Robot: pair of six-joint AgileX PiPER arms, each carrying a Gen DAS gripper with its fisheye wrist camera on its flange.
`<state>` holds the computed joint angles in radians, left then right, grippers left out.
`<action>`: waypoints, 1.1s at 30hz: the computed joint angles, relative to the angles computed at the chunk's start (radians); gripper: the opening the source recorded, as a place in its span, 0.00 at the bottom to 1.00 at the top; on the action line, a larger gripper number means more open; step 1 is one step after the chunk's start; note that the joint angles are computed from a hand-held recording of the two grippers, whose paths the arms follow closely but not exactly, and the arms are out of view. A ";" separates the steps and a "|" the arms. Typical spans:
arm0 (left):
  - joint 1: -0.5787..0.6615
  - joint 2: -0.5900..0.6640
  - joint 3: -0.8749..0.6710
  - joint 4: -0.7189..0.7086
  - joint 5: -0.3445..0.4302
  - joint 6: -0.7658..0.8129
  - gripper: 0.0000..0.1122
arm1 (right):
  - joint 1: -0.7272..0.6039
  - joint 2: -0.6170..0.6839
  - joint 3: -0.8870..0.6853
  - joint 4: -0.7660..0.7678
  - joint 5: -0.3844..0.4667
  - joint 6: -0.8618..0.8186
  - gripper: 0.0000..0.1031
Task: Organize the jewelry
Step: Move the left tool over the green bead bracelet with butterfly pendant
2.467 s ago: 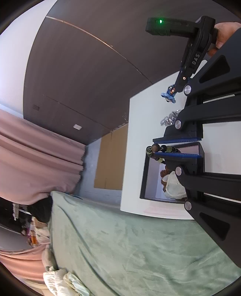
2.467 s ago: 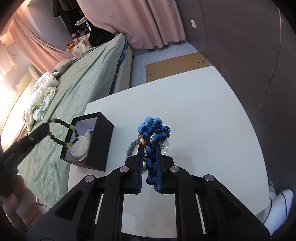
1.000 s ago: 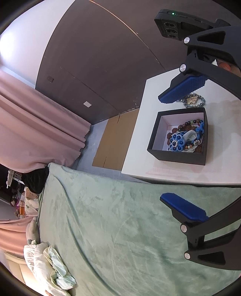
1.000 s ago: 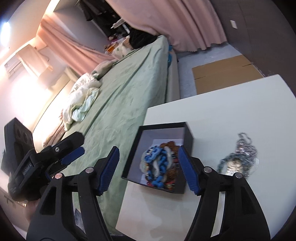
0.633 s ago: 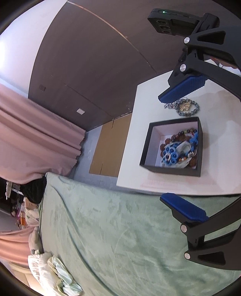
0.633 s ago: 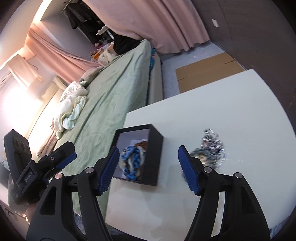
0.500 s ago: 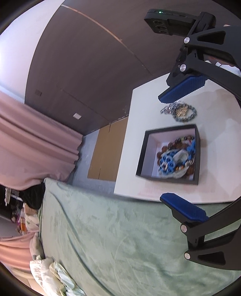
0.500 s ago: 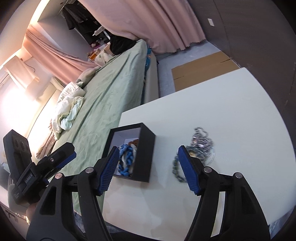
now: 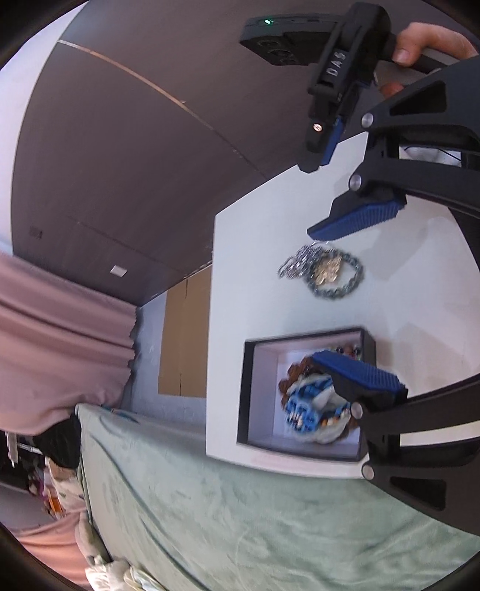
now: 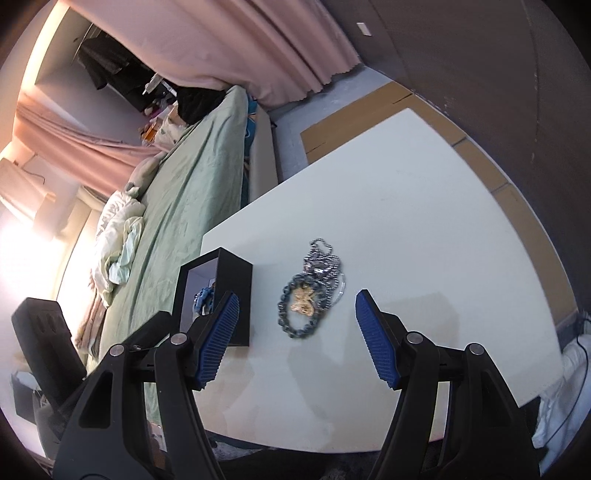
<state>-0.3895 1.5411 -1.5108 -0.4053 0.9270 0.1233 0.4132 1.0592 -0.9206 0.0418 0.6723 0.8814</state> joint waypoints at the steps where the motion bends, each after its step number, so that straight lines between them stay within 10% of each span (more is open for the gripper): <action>1: -0.019 0.001 0.005 0.014 -0.005 -0.011 0.48 | -0.008 -0.009 0.004 0.008 0.005 -0.010 0.65; 33: -0.323 0.270 -0.064 0.343 -0.082 -0.135 0.24 | -0.304 -0.151 0.078 0.332 0.126 -0.394 0.65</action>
<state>-0.7122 1.8110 -1.5744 -0.0625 0.8453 -0.0117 0.1096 0.9085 -0.8429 0.3734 0.7987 0.4877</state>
